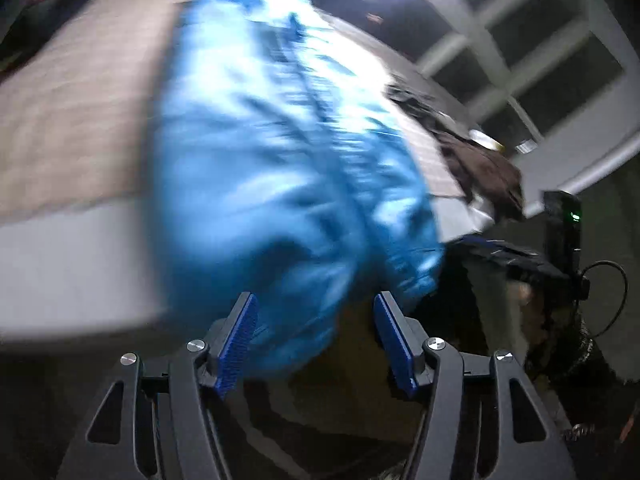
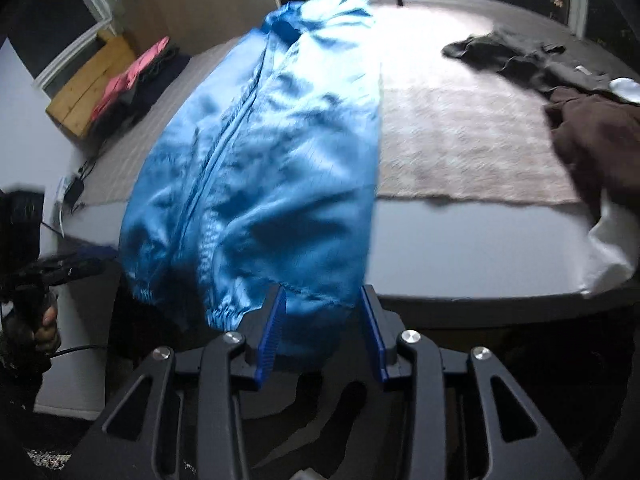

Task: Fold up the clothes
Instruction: 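Grasp the cuff end of the coat with both tools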

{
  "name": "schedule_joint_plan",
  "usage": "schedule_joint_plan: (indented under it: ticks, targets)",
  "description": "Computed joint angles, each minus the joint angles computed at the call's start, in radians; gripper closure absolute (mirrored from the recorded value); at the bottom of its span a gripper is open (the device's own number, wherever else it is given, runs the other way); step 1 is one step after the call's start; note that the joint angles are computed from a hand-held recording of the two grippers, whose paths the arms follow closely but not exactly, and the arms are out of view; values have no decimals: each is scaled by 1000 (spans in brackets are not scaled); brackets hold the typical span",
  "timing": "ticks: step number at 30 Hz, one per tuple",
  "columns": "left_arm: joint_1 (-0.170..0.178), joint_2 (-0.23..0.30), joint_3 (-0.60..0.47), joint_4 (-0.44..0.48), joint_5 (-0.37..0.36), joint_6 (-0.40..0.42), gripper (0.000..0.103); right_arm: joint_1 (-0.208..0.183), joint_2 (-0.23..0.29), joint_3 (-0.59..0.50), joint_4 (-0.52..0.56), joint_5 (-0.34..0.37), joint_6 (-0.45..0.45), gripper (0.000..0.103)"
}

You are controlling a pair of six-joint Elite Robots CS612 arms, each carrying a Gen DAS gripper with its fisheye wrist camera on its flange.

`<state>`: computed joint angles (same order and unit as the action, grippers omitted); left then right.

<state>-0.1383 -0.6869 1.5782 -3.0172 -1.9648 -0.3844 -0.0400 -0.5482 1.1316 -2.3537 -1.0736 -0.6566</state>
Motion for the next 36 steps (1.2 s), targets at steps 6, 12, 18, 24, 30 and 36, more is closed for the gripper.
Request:
schedule_joint_plan:
  ticks: [6, 12, 18, 24, 30, 36]
  targets:
    - [17, 5, 38, -34, 52, -98, 45, 50, 14, -63, 152, 136, -146, 66]
    - [2, 7, 44, -22, 88, -66, 44, 130, 30, -67, 198, 66, -309, 69]
    - [12, 12, 32, 11, 66, -67, 44, 122, 17, -44, 177, -47, -353, 84]
    - [23, 39, -24, 81, -12, -21, 39, 23, 20, -61, 157, 38, -104, 49]
    - [18, 56, -74, 184, -63, 35, 39, -9, 125, -232, 377, 76, 28, 49]
    - [20, 64, -97, 237, -97, 63, 39, 14, 174, -300, 478, 50, -43, 49]
